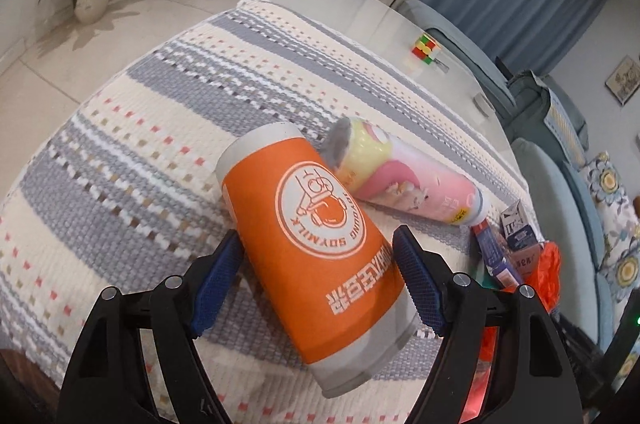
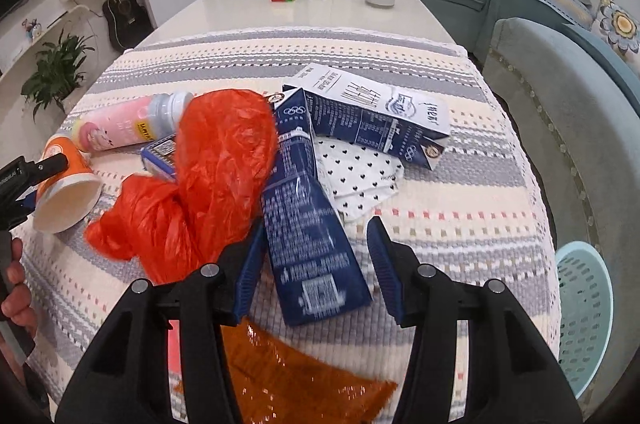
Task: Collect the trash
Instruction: 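Grasp the blue milk carton with the right tool while the left tool grasps the orange cup, then carry the carton and orange cup to the blue basket and release both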
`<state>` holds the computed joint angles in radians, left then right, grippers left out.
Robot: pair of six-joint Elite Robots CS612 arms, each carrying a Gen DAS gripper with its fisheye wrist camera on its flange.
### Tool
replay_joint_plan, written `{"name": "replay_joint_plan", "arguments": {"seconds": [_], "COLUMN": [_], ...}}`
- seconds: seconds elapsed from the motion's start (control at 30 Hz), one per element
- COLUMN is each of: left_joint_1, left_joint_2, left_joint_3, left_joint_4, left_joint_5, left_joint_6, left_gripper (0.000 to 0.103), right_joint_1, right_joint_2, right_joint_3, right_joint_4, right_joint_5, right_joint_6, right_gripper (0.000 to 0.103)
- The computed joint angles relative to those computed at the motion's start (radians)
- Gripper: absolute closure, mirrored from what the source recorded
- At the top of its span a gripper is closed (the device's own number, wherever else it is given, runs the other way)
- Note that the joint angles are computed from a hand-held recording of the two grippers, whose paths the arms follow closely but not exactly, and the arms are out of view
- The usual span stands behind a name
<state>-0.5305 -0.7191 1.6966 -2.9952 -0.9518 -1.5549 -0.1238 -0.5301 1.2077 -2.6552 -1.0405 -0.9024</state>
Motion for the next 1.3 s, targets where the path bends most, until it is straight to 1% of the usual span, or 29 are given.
{"name": "replay_joint_plan", "arguments": {"seconds": [0.07,0.2,0.23,0.27,0.3,0.33,0.4,0.47,0.6,0.8,0.93,1.0,1.07,1.13,1.3], "left_joint_1": [0.002,0.005,0.005,0.003,0.001,-0.003,-0.011,-0.022,-0.037,-0.071,-0.090,-0.095,-0.097,-0.100,-0.109], "left_joint_2": [0.004,0.014,0.017,0.018,0.018,0.017,0.016,0.014,0.011,0.002,0.008,0.017,0.033,0.056,0.123], "left_joint_3": [-0.012,-0.023,-0.027,-0.027,-0.026,-0.024,-0.021,-0.019,-0.017,-0.052,-0.115,-0.154,-0.205,-0.268,-0.426], "left_joint_4": [0.013,0.004,0.004,0.004,0.004,0.004,-0.007,-0.030,-0.090,-0.160,-0.200,-0.210,-0.220,-0.207,-0.157], "left_joint_5": [0.001,-0.013,-0.011,-0.004,0.003,0.014,0.035,0.053,0.072,0.120,0.131,0.121,0.094,0.072,0.015], "left_joint_6": [0.015,0.029,0.032,0.032,0.032,0.036,0.062,0.105,0.185,0.345,0.485,0.545,0.601,0.656,0.771], "left_gripper": [0.029,0.030,0.031,0.032,0.033,0.036,0.048,0.055,0.060,0.061,0.061,0.061,0.061,0.061,0.060], "right_joint_1": [0.005,0.014,0.015,0.014,0.012,0.010,0.005,-0.004,-0.024,-0.070,-0.102,-0.120,-0.137,-0.156,-0.201], "right_joint_2": [0.006,0.016,0.017,0.016,0.014,0.011,0.003,-0.006,-0.028,-0.058,-0.066,-0.067,-0.065,-0.060,-0.031], "right_joint_3": [-0.010,-0.024,-0.025,-0.022,-0.016,-0.006,0.009,0.022,0.052,0.069,0.059,0.053,0.046,0.032,-0.029], "right_joint_4": [0.006,0.015,0.022,0.019,0.007,-0.005,-0.026,-0.038,-0.098,-0.160,-0.201,-0.238,-0.271,-0.299,-0.310], "right_joint_5": [-0.009,-0.033,-0.034,-0.030,-0.023,-0.012,0.001,0.030,0.074,0.157,0.197,0.213,0.220,0.226,0.234], "right_joint_6": [0.002,0.008,0.006,0.003,0.002,-0.003,-0.004,0.004,0.031,0.107,0.170,0.208,0.237,0.274,0.365], "right_gripper": [0.055,0.055,0.062,0.066,0.067,0.070,0.070,0.070,0.070,0.070,0.070,0.070,0.070,0.070,0.070]}}
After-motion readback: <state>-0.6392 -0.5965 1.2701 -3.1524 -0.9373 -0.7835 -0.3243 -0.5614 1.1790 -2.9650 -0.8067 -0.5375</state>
